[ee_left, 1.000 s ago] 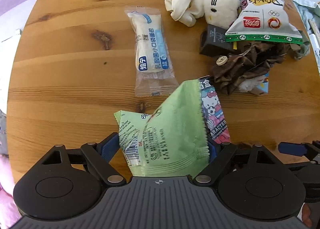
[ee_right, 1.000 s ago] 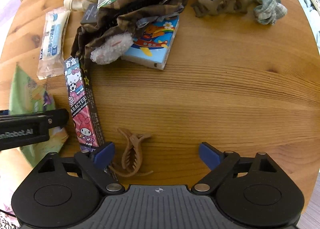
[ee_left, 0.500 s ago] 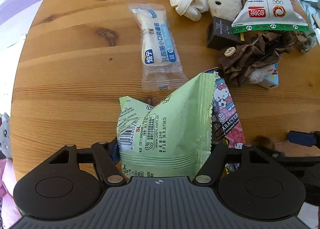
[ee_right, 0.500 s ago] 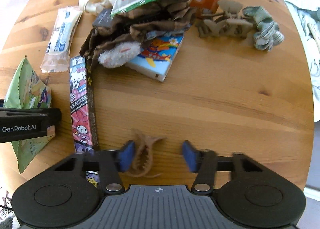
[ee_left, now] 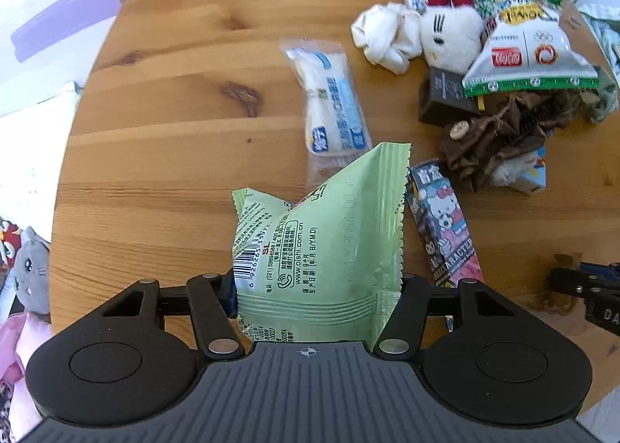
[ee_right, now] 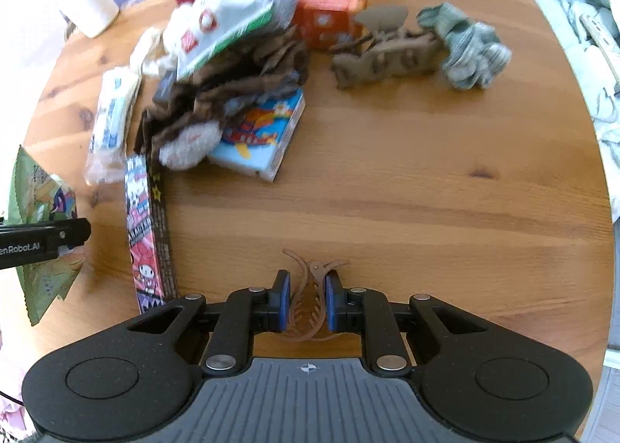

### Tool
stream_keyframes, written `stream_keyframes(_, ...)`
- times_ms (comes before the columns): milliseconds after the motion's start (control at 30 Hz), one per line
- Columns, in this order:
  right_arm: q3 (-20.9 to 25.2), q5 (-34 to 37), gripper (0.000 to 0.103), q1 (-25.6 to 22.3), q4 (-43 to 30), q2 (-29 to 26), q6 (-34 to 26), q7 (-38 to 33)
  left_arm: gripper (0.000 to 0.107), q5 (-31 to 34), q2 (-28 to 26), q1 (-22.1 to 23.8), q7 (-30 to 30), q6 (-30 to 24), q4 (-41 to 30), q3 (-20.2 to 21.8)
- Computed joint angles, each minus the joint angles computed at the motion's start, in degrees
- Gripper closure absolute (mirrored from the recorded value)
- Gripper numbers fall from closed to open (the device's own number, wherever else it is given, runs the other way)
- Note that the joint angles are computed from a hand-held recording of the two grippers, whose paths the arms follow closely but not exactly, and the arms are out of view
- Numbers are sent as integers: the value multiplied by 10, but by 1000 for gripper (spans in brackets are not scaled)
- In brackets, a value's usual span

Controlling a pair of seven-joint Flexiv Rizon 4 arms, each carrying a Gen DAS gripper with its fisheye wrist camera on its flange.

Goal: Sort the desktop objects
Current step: 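Carry the green bag and brown clip up into the beige basket with both tools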

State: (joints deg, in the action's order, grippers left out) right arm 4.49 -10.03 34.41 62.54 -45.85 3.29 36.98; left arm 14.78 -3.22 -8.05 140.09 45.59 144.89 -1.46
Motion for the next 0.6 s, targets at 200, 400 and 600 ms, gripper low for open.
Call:
stream_keyframes(200,-5,-36,86,0,51,46,-11,-8,48,14,96,-14,29,-150,-21,9)
stream_keyframes(400,-14,-79,86,-6,51,64,-63,-64,48,51,141,-27,74,-287,-63,18)
stream_keyframes(600,-24,-128,86,-15,78,100,-94,-99,48,118,182,-12,138,-353,-76,42)
